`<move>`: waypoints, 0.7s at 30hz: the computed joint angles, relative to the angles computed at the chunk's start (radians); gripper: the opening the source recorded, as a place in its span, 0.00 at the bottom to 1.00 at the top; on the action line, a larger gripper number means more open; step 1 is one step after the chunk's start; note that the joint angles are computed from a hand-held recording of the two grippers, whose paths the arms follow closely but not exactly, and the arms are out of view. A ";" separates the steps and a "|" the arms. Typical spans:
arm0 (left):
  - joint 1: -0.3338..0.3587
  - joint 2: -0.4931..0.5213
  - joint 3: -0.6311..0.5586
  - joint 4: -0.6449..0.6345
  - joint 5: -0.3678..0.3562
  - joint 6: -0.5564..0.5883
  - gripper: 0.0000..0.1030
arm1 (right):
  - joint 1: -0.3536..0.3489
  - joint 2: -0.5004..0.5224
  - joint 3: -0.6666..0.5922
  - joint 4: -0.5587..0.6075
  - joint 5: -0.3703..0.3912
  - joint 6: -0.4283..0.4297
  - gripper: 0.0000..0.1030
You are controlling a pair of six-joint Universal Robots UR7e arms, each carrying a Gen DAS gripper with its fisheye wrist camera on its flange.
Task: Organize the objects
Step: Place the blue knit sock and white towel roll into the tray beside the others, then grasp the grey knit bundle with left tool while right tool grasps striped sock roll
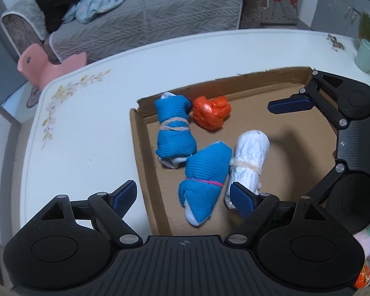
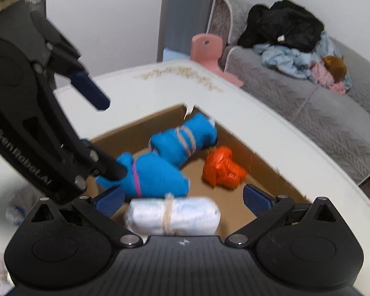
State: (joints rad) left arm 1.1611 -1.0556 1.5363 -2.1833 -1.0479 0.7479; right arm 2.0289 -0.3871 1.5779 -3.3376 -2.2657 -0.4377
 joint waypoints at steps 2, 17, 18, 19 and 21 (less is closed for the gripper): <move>0.000 0.003 0.000 0.008 0.004 0.004 0.84 | 0.001 -0.010 -0.003 0.063 -0.020 0.046 0.99; -0.002 -0.004 0.012 0.012 0.010 0.015 0.87 | 0.002 -0.038 0.016 0.166 -0.045 0.148 0.99; -0.002 -0.006 0.014 0.015 0.010 0.016 0.87 | 0.003 -0.039 0.018 0.166 -0.048 0.151 0.99; -0.002 -0.007 0.015 0.015 0.010 0.018 0.87 | 0.004 -0.039 0.018 0.168 -0.053 0.154 0.99; -0.002 -0.010 0.018 0.017 0.009 0.020 0.87 | 0.005 -0.041 0.021 0.163 -0.055 0.157 0.99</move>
State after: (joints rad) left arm 1.1588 -1.0654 1.5539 -2.1664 -1.0391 0.7682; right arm 2.0336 -0.4278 1.5990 -3.1750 -2.3212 -0.2810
